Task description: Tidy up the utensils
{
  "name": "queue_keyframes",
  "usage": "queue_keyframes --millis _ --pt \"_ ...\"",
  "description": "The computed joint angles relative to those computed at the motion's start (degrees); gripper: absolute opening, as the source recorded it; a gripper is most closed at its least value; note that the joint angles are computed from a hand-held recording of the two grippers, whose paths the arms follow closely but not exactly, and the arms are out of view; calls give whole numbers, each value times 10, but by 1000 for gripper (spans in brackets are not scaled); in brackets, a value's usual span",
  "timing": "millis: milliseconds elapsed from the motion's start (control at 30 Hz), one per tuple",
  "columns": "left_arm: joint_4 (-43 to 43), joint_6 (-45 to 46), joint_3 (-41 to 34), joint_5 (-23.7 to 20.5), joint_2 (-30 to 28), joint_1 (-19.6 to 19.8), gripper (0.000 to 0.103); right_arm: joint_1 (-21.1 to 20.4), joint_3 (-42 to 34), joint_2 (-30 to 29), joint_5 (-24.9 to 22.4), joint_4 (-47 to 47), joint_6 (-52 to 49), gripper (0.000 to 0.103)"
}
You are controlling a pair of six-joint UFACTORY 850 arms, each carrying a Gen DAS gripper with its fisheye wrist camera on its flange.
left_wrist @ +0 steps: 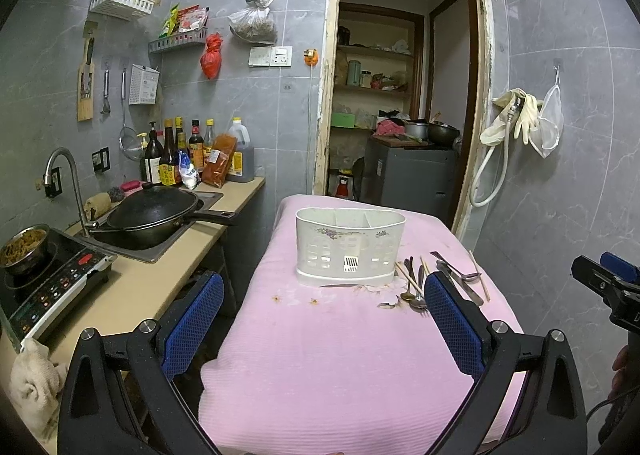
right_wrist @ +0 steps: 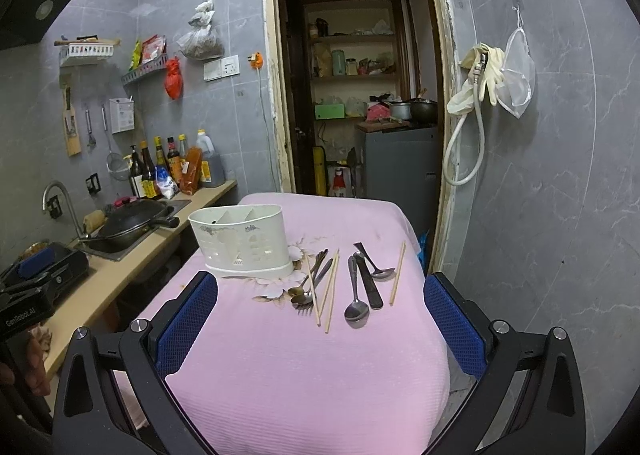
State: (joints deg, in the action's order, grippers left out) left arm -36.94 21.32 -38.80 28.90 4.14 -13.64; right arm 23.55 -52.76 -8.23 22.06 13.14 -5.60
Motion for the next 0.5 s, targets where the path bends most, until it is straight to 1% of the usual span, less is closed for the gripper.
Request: queue_keyframes --millis 433,500 --pt "-3 3 -3 0 -5 -1 98 0 0 -3 1 -3 5 103" --pt "-3 4 -3 -1 -4 -1 98 2 -3 -11 5 -2 6 103"
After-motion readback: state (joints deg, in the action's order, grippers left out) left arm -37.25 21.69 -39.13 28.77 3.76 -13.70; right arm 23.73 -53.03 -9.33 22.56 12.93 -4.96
